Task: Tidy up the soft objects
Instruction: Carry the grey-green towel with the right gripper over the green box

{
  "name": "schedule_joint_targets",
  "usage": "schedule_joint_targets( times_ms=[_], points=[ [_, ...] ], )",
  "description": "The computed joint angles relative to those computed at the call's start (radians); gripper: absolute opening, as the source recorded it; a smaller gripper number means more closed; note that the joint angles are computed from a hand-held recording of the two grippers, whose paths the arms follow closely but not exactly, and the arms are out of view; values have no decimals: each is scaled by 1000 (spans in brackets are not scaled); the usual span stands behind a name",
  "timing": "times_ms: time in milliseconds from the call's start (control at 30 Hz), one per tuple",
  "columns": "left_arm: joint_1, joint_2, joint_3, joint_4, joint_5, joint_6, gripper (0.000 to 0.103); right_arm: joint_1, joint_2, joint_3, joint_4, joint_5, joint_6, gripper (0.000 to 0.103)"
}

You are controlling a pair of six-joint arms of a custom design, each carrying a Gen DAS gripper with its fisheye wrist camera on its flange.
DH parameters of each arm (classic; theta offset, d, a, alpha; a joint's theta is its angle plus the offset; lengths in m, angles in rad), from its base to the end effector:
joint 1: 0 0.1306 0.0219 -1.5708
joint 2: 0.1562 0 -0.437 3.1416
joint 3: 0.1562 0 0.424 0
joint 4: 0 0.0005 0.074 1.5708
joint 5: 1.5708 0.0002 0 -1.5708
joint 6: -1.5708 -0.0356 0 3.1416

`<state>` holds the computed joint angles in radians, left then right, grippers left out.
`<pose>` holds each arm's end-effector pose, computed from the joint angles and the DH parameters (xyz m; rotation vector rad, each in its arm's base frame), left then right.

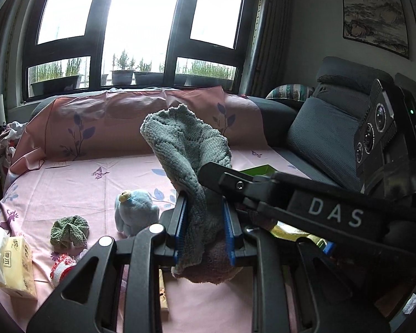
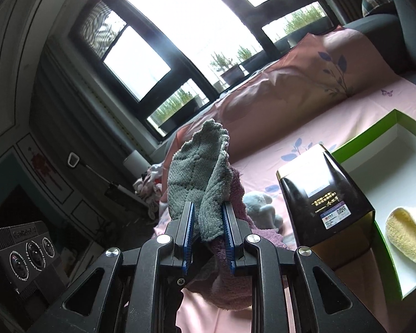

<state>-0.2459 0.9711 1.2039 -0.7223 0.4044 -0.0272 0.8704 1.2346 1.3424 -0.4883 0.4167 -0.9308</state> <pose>0.3273 -0.0971 0.5728 0.5282 1.9936 -0.5512 0.3105 0.3452 0.5664 0.3433 1.9715 0.7909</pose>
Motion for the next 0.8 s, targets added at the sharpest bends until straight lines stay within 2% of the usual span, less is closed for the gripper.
schedule_joint_targets(
  times_ms=[333,567,800],
  points=[
    [-168,49,35,9,-34,-10,20,-20,-141,-154,74,130,-114,23],
    [-255,95,58,-10,-37,-34,20,-34,-211,-226,58,216,-205,23],
    [-322,151,80,-28,-47,-79,21,-63,-263,-293,39,252,-317,23]
  ],
)
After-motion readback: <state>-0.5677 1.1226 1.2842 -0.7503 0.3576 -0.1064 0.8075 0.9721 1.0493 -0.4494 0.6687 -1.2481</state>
